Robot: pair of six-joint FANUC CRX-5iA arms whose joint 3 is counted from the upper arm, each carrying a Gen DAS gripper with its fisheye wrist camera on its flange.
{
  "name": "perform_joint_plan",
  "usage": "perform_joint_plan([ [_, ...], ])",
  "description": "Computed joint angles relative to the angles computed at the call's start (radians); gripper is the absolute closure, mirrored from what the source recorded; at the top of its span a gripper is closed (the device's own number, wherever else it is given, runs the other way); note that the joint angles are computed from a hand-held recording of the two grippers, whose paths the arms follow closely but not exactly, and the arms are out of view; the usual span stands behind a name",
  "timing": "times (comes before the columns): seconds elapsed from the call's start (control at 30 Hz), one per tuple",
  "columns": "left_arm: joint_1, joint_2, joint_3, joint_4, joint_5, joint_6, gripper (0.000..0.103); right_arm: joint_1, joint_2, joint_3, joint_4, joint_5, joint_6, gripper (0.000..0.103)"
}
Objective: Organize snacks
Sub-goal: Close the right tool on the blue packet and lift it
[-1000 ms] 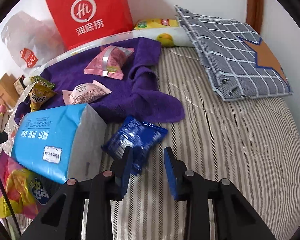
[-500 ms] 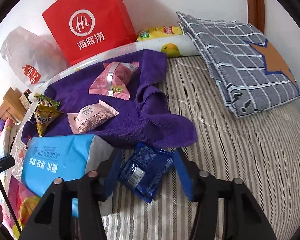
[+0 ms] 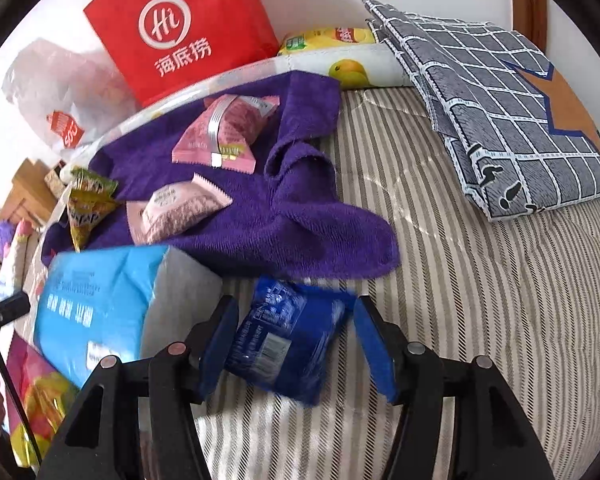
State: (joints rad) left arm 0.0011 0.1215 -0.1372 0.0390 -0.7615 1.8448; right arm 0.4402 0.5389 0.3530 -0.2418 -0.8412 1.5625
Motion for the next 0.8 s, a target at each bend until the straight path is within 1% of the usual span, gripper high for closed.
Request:
perform_joint_plan([
  [0.13, 0.0, -0.009, -0.011, 0.009, 0.009, -0.003, 0.018, 0.007, -0.024, -0.047, 0.058, 0.016, -0.021, 0.047],
  [0.33, -0.002, -0.022, -0.019, 0.008, 0.014, -0.003, 0.018, 0.016, -0.041, -0.078, 0.061, 0.048, -0.011, 0.046],
  [0.37, -0.003, -0.023, -0.019, 0.006, 0.012, -0.002, 0.018, 0.02, -0.037, -0.076, 0.064, 0.052, -0.01, 0.043],
  [0.43, -0.004, -0.03, -0.02, -0.003, 0.011, 0.003, 0.018, 0.029, -0.032, -0.082, 0.086, 0.078, -0.013, 0.044],
  [0.5, -0.005, -0.036, -0.02, -0.017, 0.005, 0.011, 0.018, 0.044, -0.034, -0.105, 0.145, 0.112, -0.039, 0.056],
  [0.53, -0.005, -0.04, -0.022, -0.023, 0.003, 0.016, 0.018, 0.054, -0.039, -0.128, 0.187, 0.136, -0.057, 0.059],
  [0.67, 0.003, -0.051, -0.031, -0.029, 0.003, 0.027, 0.018, 0.071, -0.07, -0.195, 0.246, 0.182, -0.068, 0.06],
  [0.8, 0.011, -0.052, -0.039, -0.023, 0.006, 0.03, 0.018, 0.078, -0.116, -0.266, 0.285, 0.206, -0.127, 0.061],
])
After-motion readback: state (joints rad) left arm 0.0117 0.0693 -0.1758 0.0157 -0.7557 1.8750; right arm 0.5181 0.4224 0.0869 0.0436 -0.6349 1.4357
